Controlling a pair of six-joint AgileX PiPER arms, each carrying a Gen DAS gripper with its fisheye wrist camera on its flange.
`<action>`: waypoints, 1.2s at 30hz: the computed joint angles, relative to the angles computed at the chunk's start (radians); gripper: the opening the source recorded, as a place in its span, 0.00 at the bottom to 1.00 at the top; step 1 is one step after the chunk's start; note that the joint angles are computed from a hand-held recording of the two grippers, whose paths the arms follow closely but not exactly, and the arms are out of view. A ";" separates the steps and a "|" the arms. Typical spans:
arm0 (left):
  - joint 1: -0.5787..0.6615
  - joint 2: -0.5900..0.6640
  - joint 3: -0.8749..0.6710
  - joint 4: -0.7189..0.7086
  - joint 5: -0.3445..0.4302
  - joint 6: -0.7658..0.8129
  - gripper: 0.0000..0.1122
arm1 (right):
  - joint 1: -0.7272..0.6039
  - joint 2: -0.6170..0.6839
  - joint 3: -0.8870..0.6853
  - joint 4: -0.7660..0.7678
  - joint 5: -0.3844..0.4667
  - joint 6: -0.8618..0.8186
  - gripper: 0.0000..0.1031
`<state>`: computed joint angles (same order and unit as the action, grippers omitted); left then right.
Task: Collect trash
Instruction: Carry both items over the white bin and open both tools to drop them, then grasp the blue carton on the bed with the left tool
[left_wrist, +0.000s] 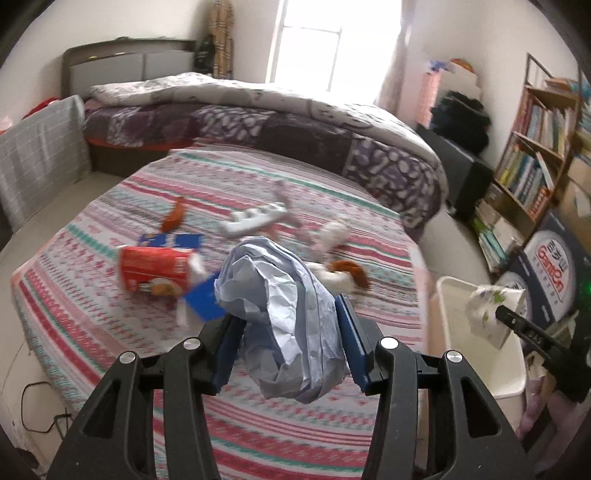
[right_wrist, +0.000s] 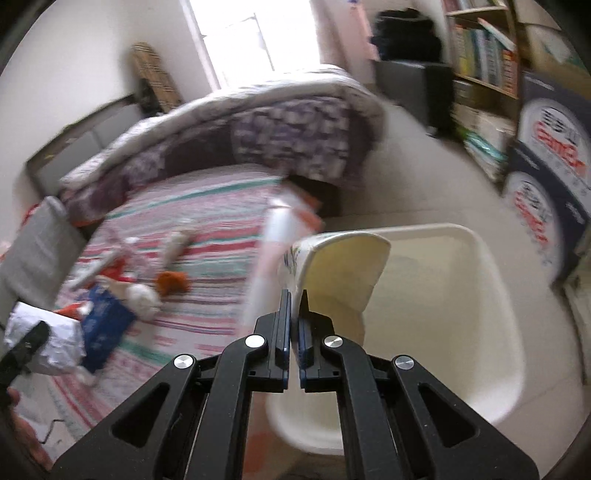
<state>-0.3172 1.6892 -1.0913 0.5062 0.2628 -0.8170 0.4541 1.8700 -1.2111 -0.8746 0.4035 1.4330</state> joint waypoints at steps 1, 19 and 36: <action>-0.017 0.014 -0.018 -0.002 0.007 0.000 0.44 | -0.011 -0.005 0.012 0.005 0.015 -0.002 0.04; -0.310 0.357 -0.529 -0.166 0.190 0.193 0.44 | -0.159 -0.160 0.257 -0.358 0.079 0.356 0.72; -0.390 0.574 -0.879 -0.393 0.344 0.365 0.68 | -0.256 -0.228 0.375 -0.460 0.085 0.507 0.89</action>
